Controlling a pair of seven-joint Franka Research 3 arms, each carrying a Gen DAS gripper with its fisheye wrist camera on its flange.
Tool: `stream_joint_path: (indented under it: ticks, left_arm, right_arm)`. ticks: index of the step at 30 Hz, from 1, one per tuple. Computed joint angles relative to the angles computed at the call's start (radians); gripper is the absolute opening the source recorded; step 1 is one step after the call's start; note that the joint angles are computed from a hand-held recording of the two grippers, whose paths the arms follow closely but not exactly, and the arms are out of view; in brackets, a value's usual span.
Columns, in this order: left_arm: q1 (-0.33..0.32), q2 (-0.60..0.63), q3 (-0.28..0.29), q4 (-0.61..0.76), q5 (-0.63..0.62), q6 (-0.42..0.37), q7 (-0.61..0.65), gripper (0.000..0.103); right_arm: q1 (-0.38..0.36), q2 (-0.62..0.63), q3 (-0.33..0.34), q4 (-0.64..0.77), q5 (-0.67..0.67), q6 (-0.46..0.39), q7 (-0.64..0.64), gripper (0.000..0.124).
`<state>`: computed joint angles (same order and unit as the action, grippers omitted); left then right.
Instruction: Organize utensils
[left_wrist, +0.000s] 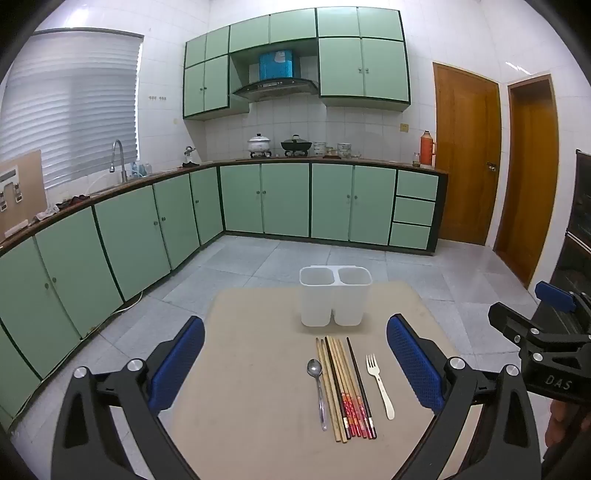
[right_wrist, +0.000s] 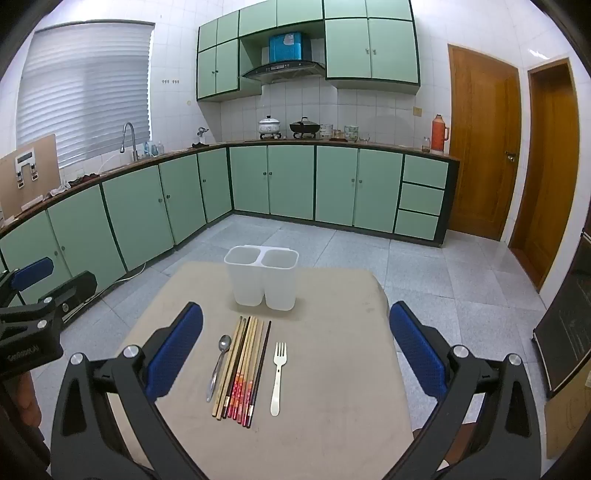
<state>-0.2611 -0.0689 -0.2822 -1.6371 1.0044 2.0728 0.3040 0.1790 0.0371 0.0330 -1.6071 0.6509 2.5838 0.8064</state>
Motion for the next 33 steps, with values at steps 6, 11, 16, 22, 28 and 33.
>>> stream_joint_path:
  ticks: [6,11,16,22,28,33]
  left_arm:
    - [0.003,-0.009,0.001,-0.007,0.0,0.001,0.01,0.097]
    - [0.002,-0.01,-0.004,0.002,-0.005,-0.011,0.015,0.097]
    - [-0.002,-0.005,-0.009,0.005,0.005,-0.02,0.009,0.097]
    - [-0.008,0.0,-0.009,0.013,0.009,-0.028,0.008,0.097]
    - [-0.016,0.023,0.001,0.025,0.021,-0.024,-0.002,0.097]
    - [-0.019,0.023,0.002,0.023,0.023,-0.024,-0.003,0.097]
  right_arm:
    - [0.0,0.0,0.001,0.0,0.004,0.002,-0.004,0.098]
    - [-0.001,0.0,0.0,0.001,0.006,0.002,-0.003,0.098]
    - [-0.001,0.002,0.001,0.0,0.004,0.003,-0.002,0.098]
    - [-0.001,0.002,0.001,0.001,0.007,0.001,-0.003,0.098]
    - [-0.001,0.001,0.001,0.001,0.007,0.0,-0.002,0.098]
    - [-0.001,0.001,0.001,0.001,0.006,0.0,0.0,0.098]
